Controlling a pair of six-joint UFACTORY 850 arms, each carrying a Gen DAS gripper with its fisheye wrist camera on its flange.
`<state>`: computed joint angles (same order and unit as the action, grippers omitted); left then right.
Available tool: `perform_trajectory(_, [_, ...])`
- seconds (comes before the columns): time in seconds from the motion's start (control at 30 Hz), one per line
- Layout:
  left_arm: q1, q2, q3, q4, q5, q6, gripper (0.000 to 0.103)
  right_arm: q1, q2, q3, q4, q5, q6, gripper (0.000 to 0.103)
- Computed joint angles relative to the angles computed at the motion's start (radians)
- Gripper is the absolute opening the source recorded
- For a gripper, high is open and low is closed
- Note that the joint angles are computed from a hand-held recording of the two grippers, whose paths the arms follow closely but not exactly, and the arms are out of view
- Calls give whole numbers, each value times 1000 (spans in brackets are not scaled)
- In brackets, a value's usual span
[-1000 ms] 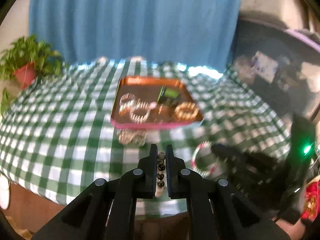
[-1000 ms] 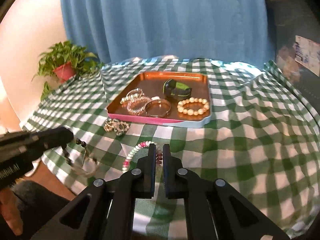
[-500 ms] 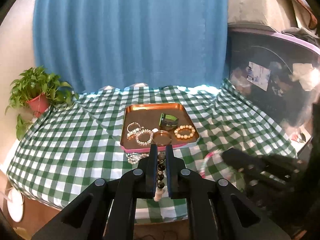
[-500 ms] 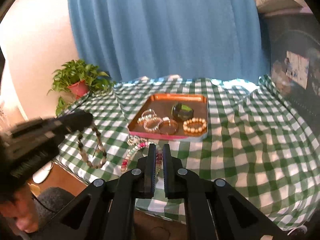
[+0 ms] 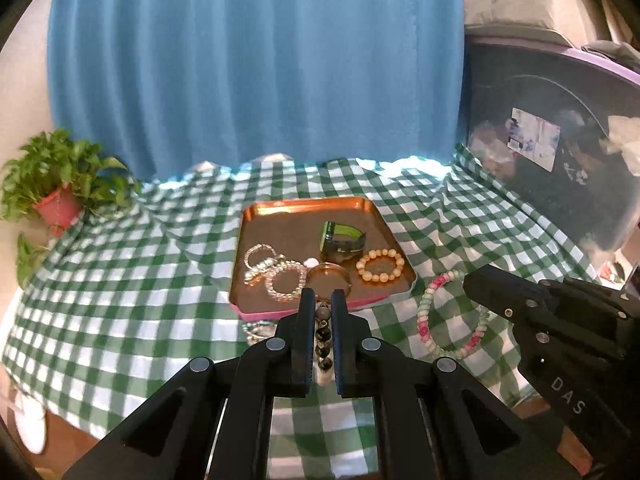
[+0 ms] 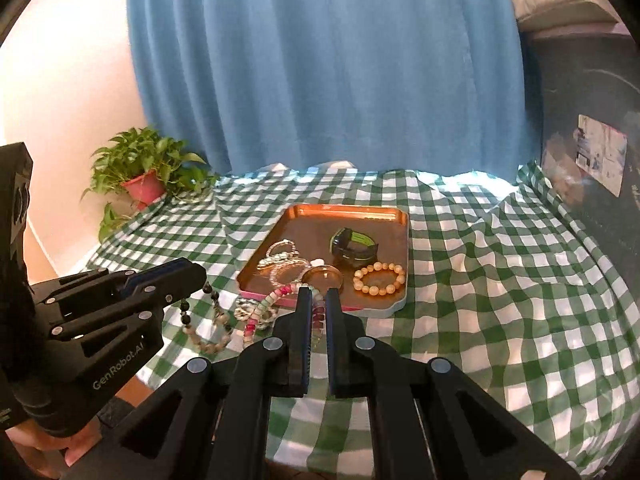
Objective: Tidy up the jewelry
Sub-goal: 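Lift both held bracelets and carry them over the copper tray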
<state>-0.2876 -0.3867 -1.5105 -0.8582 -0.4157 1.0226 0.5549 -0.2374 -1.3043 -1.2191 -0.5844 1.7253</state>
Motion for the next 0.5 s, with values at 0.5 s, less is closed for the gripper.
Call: perform_trajectory(0.5, [68, -253, -378, -145, -255, 19, 8, -135, -101, -93, 22, 27, -101, 5])
